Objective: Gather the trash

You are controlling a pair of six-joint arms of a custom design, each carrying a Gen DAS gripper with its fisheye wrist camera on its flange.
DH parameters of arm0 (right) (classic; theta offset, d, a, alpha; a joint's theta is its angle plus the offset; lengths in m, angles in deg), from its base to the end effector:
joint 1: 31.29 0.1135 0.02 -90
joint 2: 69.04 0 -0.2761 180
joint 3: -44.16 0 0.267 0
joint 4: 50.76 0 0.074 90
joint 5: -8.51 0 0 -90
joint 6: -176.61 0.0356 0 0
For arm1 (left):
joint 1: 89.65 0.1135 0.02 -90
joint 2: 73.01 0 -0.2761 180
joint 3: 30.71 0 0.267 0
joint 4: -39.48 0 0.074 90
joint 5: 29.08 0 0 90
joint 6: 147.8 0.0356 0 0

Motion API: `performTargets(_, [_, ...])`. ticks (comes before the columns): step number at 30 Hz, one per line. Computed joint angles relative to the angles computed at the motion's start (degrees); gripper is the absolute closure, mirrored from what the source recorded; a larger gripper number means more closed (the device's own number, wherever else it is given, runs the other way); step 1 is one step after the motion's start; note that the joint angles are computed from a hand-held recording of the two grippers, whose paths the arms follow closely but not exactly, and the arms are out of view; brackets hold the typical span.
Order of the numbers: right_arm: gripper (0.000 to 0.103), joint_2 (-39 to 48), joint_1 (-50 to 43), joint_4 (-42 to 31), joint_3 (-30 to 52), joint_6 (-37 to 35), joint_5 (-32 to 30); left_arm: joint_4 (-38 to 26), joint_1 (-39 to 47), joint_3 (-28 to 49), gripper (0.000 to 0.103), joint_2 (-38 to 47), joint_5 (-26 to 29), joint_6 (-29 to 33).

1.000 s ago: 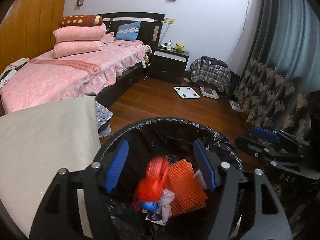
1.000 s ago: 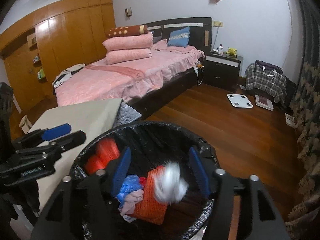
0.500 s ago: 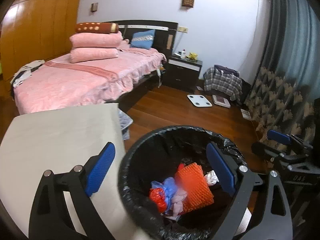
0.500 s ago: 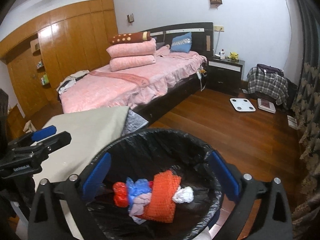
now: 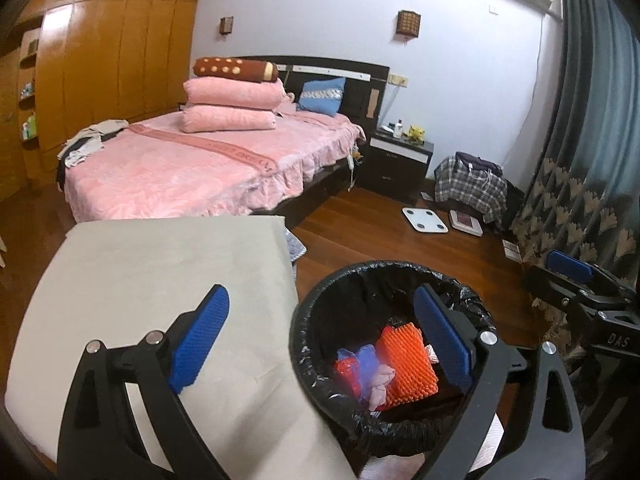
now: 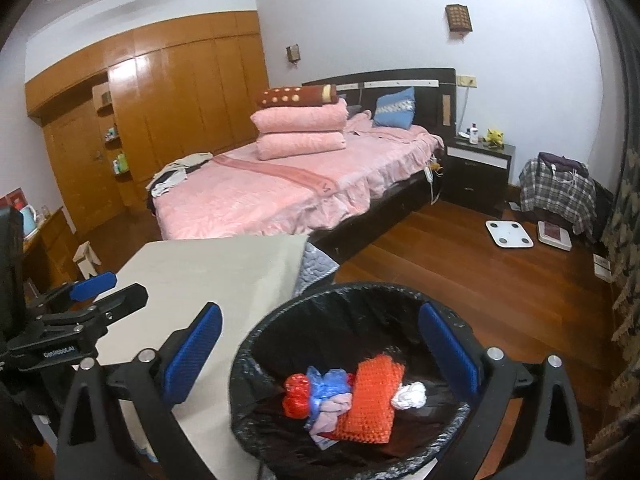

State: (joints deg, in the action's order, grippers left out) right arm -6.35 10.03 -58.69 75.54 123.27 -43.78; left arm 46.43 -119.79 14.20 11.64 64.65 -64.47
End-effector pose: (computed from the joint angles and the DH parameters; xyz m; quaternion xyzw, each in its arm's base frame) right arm 0.1650 0.1161 0.1554 0.1036 0.8599 0.0283 0.4990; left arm 0.2510 -0.1484 0.1584 0.1937 0.8560 -0.1782 0.4450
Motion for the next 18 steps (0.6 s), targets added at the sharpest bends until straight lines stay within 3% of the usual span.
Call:
performTargets(11, [0.006, -0.17, 9.63, -7.1, 4.5, 4.99, 6.83, -7.56, 0.96, -5.82, 0.012, -16.14, -1.47, 1.28])
performTargets(18, [0.006, 0.24, 13.71, -9.9, 6.5, 6.46, 9.82, -10.68, 1.59, -7.17, 0.012, -21.24, -1.55, 1.12])
